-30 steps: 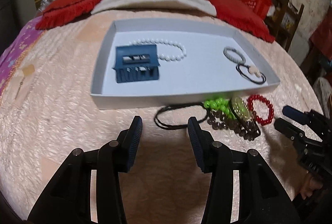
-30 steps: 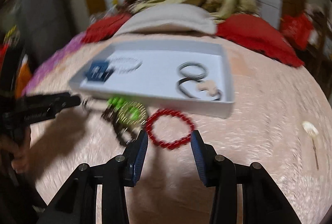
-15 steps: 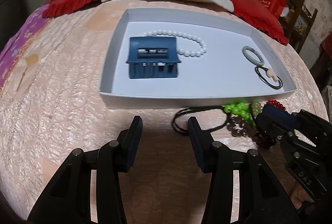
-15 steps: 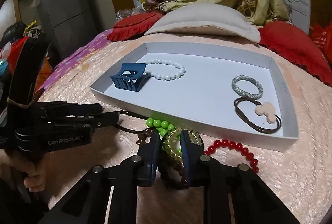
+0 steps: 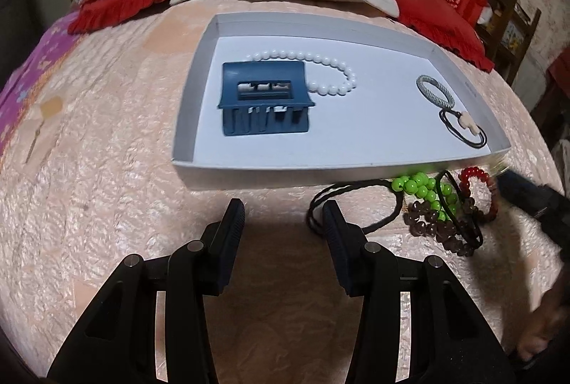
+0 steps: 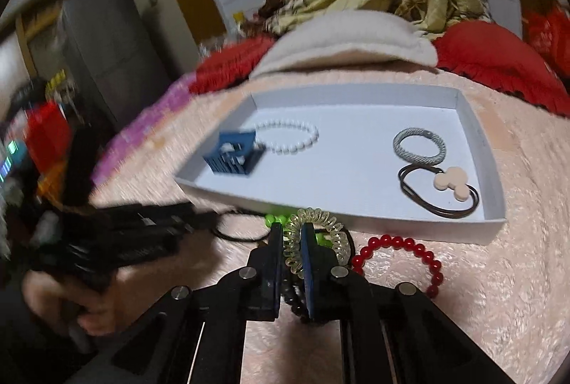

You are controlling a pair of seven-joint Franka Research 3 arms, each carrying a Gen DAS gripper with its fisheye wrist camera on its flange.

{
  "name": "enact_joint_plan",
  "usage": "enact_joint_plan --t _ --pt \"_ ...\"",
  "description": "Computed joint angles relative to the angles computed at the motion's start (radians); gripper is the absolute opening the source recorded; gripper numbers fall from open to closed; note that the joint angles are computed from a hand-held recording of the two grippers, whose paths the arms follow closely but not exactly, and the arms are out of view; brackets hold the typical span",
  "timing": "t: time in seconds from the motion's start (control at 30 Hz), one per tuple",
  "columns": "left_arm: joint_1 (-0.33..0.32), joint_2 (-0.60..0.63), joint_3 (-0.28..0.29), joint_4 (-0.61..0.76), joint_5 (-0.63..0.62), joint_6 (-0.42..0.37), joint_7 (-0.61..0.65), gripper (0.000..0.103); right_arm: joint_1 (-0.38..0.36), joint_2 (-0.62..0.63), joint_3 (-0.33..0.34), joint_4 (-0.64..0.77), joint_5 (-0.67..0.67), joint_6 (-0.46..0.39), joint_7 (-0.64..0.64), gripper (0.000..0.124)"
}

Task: Organize jewelry

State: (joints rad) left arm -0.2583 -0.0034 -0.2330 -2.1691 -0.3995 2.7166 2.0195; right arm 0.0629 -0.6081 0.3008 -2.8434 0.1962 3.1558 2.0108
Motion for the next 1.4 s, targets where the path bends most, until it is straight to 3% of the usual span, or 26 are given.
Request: enact_joint_plan --t 0.07,0.17,0.23,0.33,0.37,0.47,0.73,0.93,1.4 --pt "-0.003 0.003 -0.003 -0.001 0.005 0.008 0.010 0.045 0.013 -0.040 -0.020 -0.028 0.021 0.021 0.011 0.009" --pt "-0.013 0.000 -0.013 -0.024 0.057 0.059 0.028 0.045 -0.033 -0.085 0.018 -0.040 0.019 -0.007 0.033 0.009" --pt "-0.019 0.000 -0.015 -0.024 0.009 0.057 0.084 0.043 -0.035 -0.091 0.013 -0.042 0.016 -0.015 0.038 0.009" --pt "-0.022 -0.004 -0.012 -0.007 -0.086 -0.002 0.201 0.009 -0.047 -0.096 0.021 -0.041 0.004 -0.028 0.050 0.009" --pt "-0.021 -0.005 -0.009 0.003 -0.112 -0.036 0.228 0.003 -0.045 -0.096 0.020 -0.042 0.001 -0.028 0.053 0.009" --pt "-0.017 -0.012 -0.002 0.012 -0.156 -0.083 0.260 0.001 -0.051 -0.100 0.024 -0.043 -0.009 -0.029 0.061 0.009" --pt "-0.035 -0.086 0.044 0.007 -0.411 -0.124 0.465 0.001 -0.077 -0.118 0.046 -0.052 -0.024 -0.019 0.087 0.009" --pt "-0.031 -0.070 0.041 0.020 -0.380 -0.123 0.418 0.001 -0.087 -0.110 0.056 -0.042 -0.042 -0.039 0.092 0.009" --pt "-0.032 -0.070 0.038 0.016 -0.366 -0.101 0.393 0.001 -0.186 -0.146 0.149 -0.025 -0.159 -0.103 0.174 0.009"
